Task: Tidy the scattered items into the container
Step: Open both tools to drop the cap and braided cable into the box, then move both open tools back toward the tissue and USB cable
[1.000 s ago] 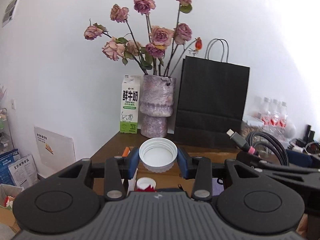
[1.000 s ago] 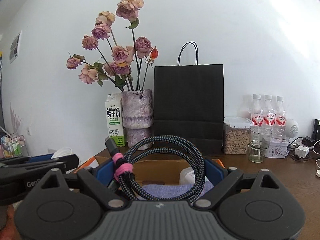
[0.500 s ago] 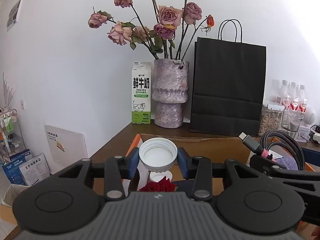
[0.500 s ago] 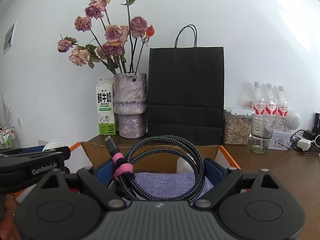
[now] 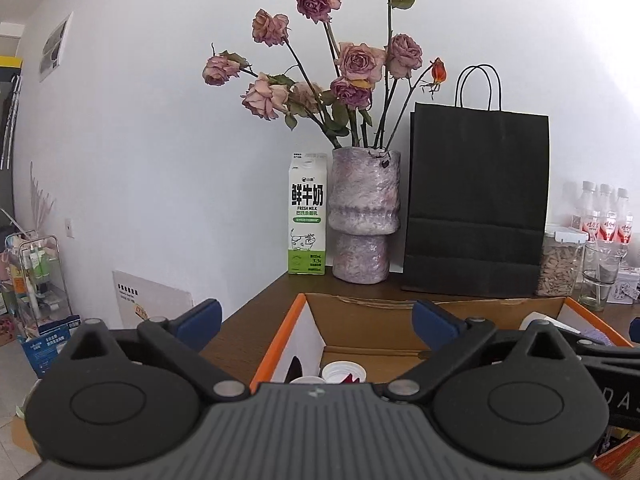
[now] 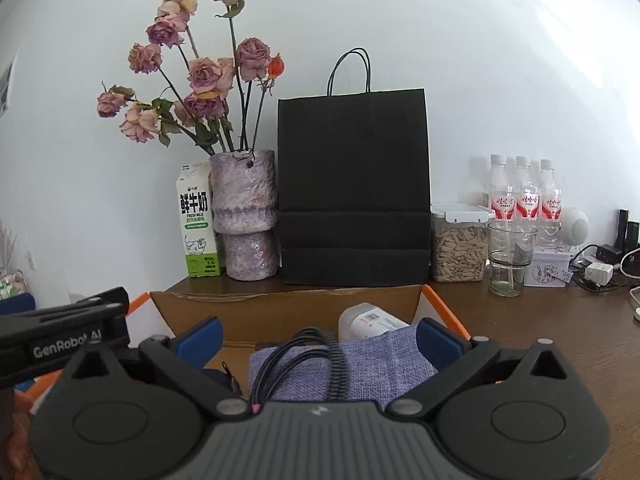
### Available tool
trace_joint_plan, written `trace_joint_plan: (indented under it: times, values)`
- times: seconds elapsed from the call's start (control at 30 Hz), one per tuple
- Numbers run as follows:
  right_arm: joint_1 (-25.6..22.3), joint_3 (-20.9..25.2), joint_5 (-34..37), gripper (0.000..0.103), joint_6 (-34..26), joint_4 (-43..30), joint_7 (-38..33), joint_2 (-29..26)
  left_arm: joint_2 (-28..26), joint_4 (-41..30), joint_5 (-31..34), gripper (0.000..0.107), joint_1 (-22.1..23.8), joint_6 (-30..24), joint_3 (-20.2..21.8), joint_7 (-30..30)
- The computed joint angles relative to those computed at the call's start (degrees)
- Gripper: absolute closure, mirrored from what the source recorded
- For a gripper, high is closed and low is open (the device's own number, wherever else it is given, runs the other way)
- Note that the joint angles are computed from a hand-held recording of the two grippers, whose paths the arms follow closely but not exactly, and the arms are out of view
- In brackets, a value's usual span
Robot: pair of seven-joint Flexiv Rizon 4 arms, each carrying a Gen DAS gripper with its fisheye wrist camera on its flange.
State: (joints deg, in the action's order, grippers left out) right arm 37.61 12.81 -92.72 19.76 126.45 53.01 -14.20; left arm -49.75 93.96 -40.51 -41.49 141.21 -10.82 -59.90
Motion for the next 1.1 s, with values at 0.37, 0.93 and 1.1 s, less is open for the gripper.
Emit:
trace_joint_plan:
  times: [0.37,0.93,1.1]
  values:
    - [0.76,0.12,1.82,0.000,-1.00,-0.39,-1.39,-0.58,-0.29,-0.57,-2.26,0.004,-0.80,0.02,-0.02,3.02]
    - [1.46,0.33,2.54,0.000,-2.10,-0.36,-1.94,-0.46,-0.03,0.31,-1.03,0.004,-0.53,0.44,-0.17,2.70]
    - [1.69,0.46,2.53,0.000,-2.18,-0.35,-2.37,-0.42,0.12,0.77,-0.24,0.004,-0.20,0.35,-0.15,2.03]
